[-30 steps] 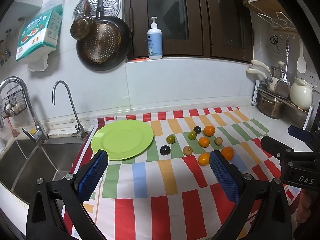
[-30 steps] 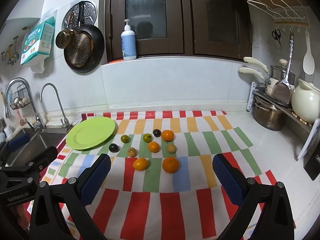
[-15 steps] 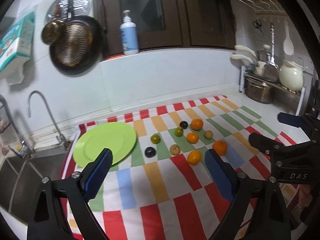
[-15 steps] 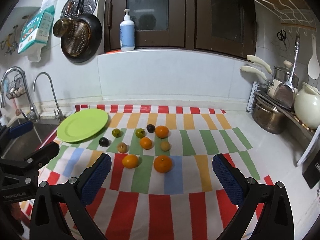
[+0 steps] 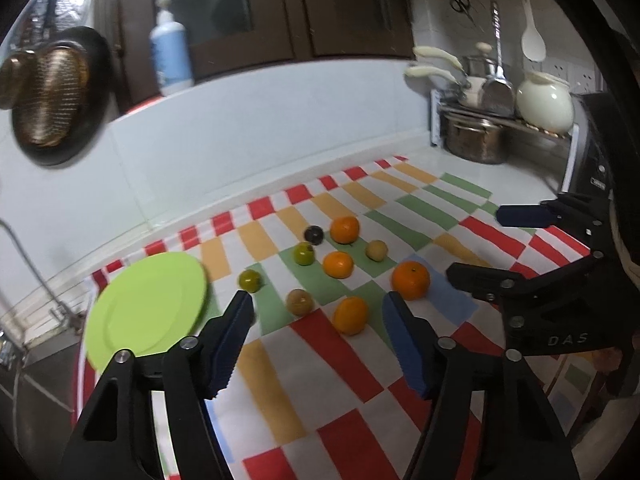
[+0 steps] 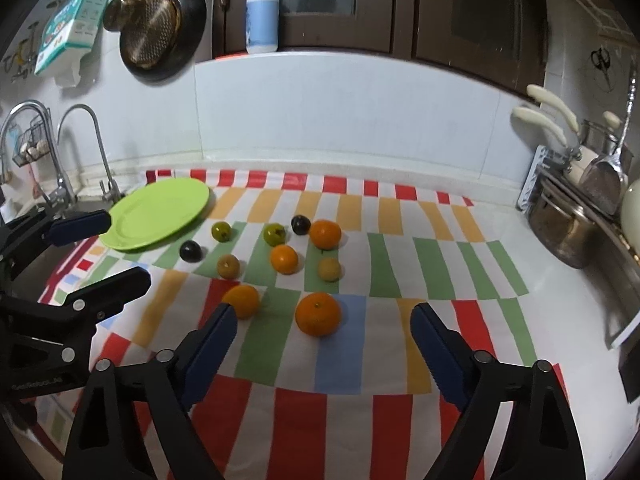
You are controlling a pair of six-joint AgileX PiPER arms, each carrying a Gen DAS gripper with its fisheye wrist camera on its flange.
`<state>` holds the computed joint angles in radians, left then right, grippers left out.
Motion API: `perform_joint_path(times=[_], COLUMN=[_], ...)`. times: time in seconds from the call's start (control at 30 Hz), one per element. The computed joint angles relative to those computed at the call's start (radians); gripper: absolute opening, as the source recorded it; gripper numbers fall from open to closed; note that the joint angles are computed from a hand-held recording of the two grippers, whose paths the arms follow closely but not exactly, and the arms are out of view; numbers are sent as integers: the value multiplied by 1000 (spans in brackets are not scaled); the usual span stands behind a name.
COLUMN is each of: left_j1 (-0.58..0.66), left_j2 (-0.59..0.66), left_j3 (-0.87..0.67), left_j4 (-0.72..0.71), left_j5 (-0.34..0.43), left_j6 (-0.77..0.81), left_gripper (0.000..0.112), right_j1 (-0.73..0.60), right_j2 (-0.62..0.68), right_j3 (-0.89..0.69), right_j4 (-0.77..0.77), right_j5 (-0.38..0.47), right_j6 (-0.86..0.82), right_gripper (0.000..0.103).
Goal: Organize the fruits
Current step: 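Close the left gripper on an orange while the right gripper grasps a larger orange, then carry the left orange over the green plate while the right carries its orange there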
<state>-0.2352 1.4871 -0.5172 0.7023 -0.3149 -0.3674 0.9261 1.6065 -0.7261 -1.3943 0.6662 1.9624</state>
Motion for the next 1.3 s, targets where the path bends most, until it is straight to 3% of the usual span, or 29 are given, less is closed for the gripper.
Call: perform_joint_path(times=[0.4,0.93,1.13,1.3], left_j1=[5,2,12,19], left_j2=[259,428,442,435], left_j3=[-192,-364,-379,-371], left_j4=[414,948,979,973], left_j5=[2,-6,-32,-38], left_j6=[-360,-942,-998,-1008], left_gripper=[50,33,32,32], right_j1=[-187,-312,-325,-324], right_j2=[135,237,251,259], right_j3=[-66,-125,-136,-133], right_j4=[-31,2,1,-103], right_j5=[-249,-436,-459,-458], right_j6=[-77,-166,-171,-68], right_gripper=[69,51,46,43])
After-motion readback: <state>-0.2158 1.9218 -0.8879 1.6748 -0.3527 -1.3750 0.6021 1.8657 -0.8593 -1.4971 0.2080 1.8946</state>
